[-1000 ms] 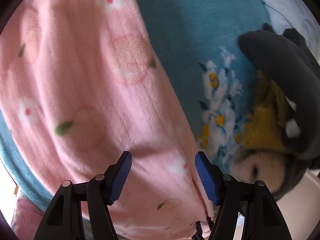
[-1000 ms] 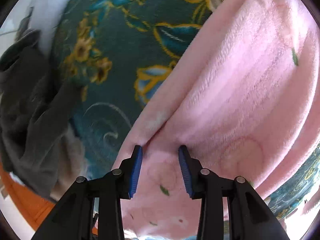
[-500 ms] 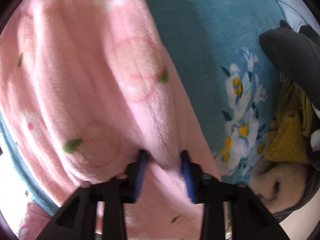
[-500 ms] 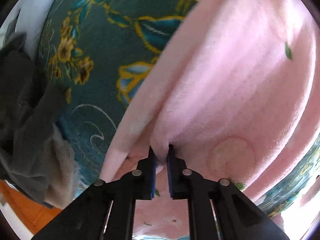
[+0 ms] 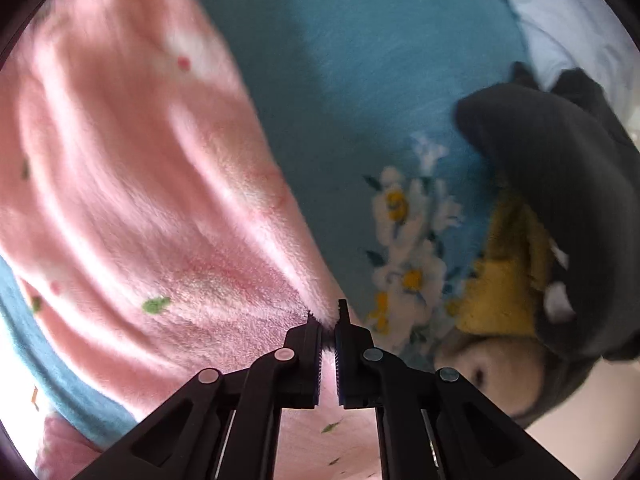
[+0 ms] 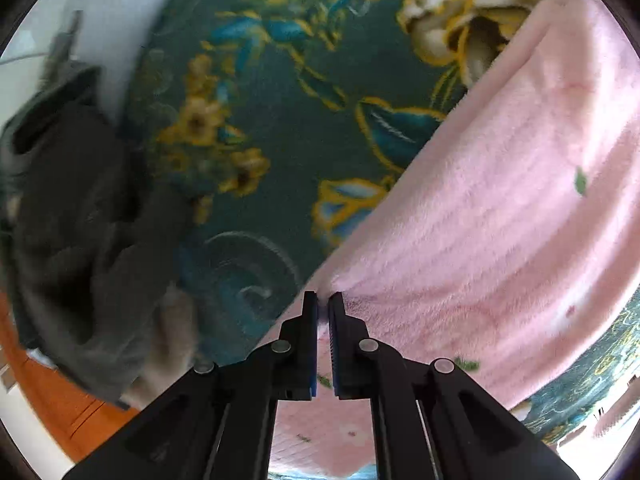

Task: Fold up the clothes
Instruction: 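Grasp the pink pants cuff with the right gripper and lift it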

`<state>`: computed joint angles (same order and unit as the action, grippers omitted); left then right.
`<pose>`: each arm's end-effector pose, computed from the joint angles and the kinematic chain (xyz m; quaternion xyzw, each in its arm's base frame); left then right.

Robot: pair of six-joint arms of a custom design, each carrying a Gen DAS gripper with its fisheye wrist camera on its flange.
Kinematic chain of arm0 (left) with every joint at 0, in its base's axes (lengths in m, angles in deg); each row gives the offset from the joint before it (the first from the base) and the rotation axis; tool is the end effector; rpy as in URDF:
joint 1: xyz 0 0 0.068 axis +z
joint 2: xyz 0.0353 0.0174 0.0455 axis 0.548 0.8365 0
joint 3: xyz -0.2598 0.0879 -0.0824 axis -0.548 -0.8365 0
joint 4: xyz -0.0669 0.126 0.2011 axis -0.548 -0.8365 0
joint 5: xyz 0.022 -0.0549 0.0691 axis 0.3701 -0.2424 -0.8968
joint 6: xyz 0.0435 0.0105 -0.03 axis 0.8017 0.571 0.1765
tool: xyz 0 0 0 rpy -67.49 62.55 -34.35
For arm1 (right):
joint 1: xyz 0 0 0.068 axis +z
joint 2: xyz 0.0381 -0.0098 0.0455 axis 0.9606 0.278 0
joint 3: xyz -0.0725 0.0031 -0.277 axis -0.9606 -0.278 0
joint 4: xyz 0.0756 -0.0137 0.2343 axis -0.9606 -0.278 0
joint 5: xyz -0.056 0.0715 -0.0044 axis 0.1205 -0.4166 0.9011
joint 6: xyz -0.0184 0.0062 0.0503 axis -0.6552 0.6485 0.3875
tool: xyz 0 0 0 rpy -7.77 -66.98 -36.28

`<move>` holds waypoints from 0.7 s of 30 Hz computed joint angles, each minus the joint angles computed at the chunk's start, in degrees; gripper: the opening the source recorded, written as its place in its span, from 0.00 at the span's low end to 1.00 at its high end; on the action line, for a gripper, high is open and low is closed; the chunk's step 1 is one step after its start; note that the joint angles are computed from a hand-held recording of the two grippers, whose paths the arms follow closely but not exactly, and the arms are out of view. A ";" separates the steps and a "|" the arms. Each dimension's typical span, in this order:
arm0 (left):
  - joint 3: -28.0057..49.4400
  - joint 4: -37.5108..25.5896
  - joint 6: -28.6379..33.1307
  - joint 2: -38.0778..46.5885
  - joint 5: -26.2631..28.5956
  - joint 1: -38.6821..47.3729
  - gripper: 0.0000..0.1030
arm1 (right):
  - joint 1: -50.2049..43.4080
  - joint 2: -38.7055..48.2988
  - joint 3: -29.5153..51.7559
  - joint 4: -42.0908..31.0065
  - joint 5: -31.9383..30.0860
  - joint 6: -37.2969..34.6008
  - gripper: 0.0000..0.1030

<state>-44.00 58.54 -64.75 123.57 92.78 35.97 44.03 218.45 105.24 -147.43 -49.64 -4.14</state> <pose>0.2773 -0.0026 0.1057 0.5371 -0.8101 0.2254 0.0669 0.3385 -0.1781 0.0899 -0.3675 -0.8982 -0.2168 0.1058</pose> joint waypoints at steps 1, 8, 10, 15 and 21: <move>-1.31 1.83 -1.70 -0.31 0.86 0.01 0.09 | -0.22 0.02 -0.23 0.48 -0.19 0.12 0.06; -9.20 9.57 -10.44 -15.09 6.18 0.48 0.58 | -8.00 -6.98 3.05 -3.87 -10.00 -12.18 0.37; -7.39 3.97 -9.22 -19.74 4.48 -0.74 0.63 | -12.77 -8.82 6.72 -7.80 -11.39 -17.17 0.40; -2.45 -6.99 -6.58 -24.96 0.24 -9.04 0.74 | -25.69 -9.94 10.94 -12.86 -11.30 -24.73 0.49; -6.38 -0.71 -23.70 -26.31 -2.24 -29.67 0.74 | -44.96 -2.52 14.46 -18.98 -7.99 -29.97 0.49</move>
